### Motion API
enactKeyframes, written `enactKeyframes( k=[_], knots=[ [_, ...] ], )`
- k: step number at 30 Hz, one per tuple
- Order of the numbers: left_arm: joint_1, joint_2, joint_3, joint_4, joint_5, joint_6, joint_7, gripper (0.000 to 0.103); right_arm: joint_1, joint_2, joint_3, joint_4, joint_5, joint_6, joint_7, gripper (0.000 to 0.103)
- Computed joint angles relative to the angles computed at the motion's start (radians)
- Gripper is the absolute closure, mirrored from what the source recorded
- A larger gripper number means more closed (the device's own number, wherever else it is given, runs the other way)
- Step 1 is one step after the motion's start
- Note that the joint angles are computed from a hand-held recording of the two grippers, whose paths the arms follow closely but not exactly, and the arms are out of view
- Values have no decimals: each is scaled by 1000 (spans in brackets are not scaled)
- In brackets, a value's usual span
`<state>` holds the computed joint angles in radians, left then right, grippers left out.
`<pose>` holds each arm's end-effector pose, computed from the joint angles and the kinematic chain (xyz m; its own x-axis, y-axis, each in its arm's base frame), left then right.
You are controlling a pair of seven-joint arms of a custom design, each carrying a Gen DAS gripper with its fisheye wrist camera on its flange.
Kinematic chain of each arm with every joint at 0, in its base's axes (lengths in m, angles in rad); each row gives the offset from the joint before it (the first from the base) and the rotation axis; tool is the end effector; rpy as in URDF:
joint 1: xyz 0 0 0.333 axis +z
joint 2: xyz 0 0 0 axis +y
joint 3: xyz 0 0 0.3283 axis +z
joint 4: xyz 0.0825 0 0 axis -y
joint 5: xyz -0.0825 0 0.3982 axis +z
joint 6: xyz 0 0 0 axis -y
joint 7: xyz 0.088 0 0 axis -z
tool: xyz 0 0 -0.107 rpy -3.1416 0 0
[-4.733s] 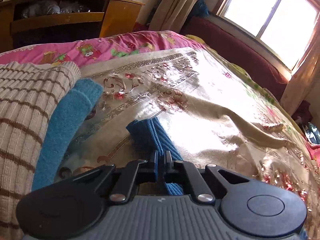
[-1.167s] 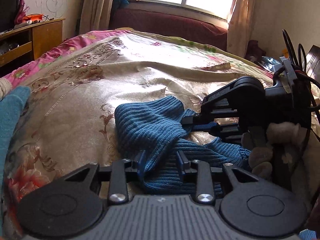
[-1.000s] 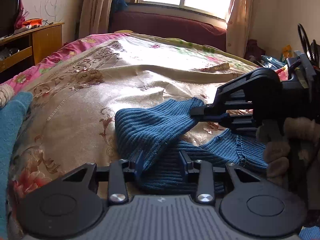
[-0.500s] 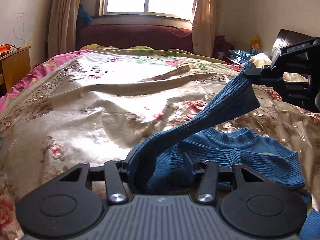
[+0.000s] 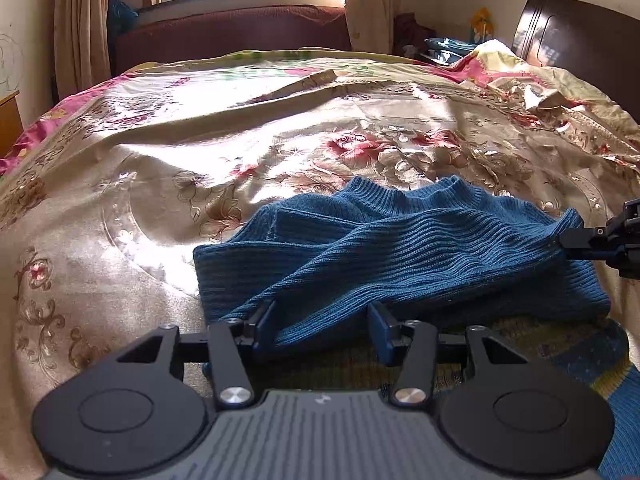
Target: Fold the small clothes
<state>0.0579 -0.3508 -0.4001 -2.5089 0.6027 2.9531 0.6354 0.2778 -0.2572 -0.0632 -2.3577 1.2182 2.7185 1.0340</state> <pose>0.4351 -0.2048 0.4772 -0.0104 -0.9990 0.0438 -0.6719 -0.0254 -0.7402 0.4995 0.0726 0.4839 0.0137 -0.7379 -0.6747 -0.7897 0.4060 -0.4600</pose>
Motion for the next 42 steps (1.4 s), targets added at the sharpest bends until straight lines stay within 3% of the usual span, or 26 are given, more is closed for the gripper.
enactKeyframes(
  k=[3,8,12,16,17,19,21,26,30,35,38,40,42],
  knots=[
    [-5,-5,5,-1,-2,-3,9,50,-5,-14,-22,-12,57,-49,-22,90],
    [-2,-10,13,-11,-6,-4,9,49,-17,-32,-27,-33,103,-59,-37,80],
    [-35,-22,38,-33,-41,2,64,49,-35,-21,-42,-33,193,-125,-39,72],
    [-69,-36,69,-54,-107,19,130,47,-65,8,-30,-20,230,-152,-8,72],
    [-64,-38,64,-55,-117,20,133,47,-73,20,-20,-12,210,-142,17,72],
    [-42,-39,47,-52,-126,19,128,47,-82,35,8,0,130,-95,79,90],
    [-32,-45,43,-57,-139,32,122,47,-79,30,6,1,115,-97,84,95],
    [-10,-64,35,-90,-183,71,131,44,-63,-45,0,-47,124,-46,-30,96],
    [-23,-59,54,-99,-225,66,149,44,-61,-26,24,-60,-57,20,70,96],
    [-17,-93,79,-117,-271,102,189,43,-23,-46,-17,-64,-12,27,15,96],
    [41,-66,63,-79,-265,127,203,43,-33,-39,-3,-66,-119,39,70,96],
    [4,-20,110,-36,-279,122,289,43,-33,-38,-8,-66,-182,13,100,95],
    [17,6,100,-1,-261,96,334,43,-43,-48,0,-71,-272,-3,141,90]
  ],
)
